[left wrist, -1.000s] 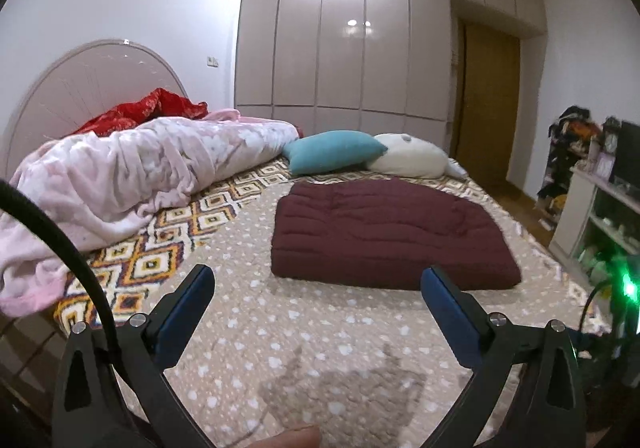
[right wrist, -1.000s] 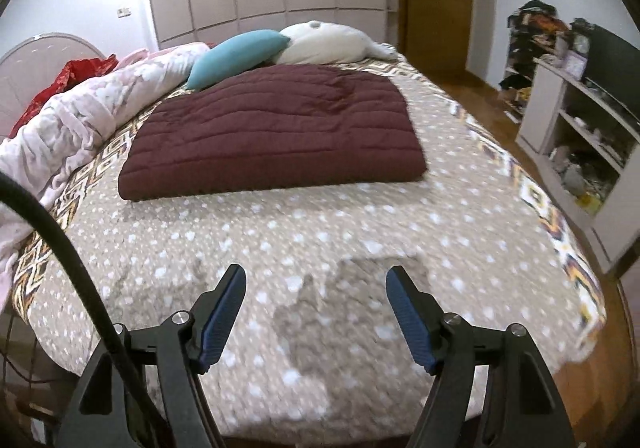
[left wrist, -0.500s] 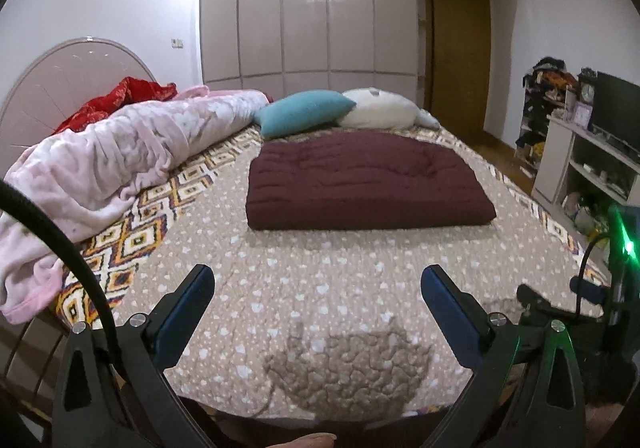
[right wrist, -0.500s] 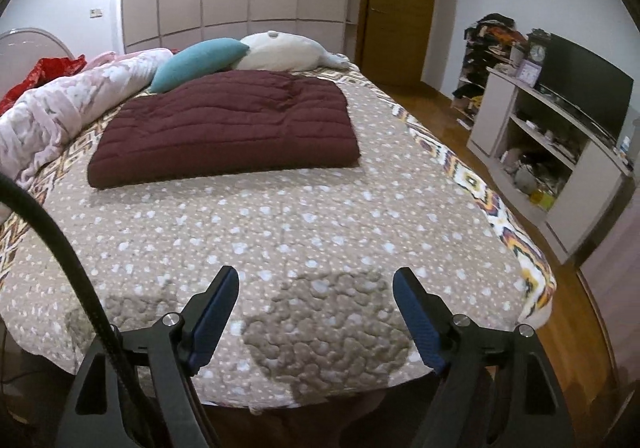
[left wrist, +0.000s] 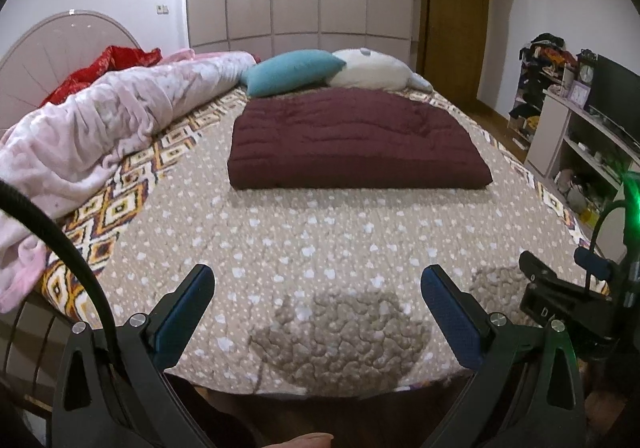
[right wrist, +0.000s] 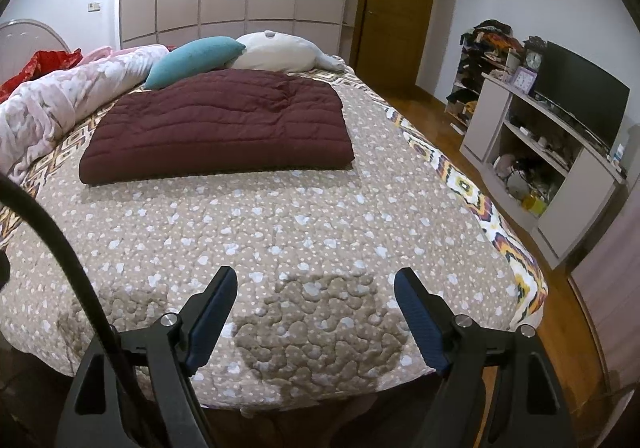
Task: Fold large clothes
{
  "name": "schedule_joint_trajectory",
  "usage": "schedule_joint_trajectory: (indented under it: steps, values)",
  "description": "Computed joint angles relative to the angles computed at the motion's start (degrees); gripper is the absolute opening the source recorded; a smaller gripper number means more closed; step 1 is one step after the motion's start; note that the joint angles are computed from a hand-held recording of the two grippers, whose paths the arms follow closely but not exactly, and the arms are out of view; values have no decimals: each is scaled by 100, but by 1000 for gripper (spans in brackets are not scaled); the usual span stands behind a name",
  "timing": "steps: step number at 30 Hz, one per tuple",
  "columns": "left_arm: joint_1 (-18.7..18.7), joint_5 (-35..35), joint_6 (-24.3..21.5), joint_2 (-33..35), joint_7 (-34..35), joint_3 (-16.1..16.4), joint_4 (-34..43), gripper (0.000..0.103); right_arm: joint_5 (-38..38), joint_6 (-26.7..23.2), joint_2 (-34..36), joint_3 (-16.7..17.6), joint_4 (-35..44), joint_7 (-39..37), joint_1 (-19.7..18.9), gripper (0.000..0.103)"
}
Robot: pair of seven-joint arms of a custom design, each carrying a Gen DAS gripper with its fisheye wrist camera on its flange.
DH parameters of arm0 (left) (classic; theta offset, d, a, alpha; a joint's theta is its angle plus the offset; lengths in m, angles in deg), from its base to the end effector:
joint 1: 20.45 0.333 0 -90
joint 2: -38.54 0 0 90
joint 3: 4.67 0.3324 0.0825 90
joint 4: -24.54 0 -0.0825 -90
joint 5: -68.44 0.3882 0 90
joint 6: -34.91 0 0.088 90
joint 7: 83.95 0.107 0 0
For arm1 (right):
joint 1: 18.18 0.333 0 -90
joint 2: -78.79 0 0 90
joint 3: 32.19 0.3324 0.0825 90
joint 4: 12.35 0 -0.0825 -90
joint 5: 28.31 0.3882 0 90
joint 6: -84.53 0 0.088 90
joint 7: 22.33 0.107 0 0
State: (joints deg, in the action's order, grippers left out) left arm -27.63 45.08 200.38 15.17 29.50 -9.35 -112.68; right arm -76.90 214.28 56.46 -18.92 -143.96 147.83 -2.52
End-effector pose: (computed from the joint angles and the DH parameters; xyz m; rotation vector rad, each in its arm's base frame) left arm 0.4628 -0.0788 0.5876 -1.4615 1.9389 -0.9762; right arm 0.4139 0.2198 0.5568 -1.3496 2.1289 -1.0224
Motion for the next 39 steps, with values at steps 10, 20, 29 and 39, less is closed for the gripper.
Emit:
schedule_joint_trajectory:
  steps: [10, 20, 29, 39]
  values:
    - [35, 17, -341, 86, -14, -4, 66, 102, 66, -7, 95, -26, 32, -125, 40, 84]
    - [106, 104, -413, 115, -102, -67, 62, 102, 121, -6, 121, -51, 19, -166, 40, 85]
    - [165, 174, -483, 146, -190, -97, 75, 102, 156, -4, 160, -63, 16, -227, 61, 85]
    - [182, 234, -511, 170, -247, -105, 76, 102, 200, 25, 220, -73, 43, -296, 79, 85]
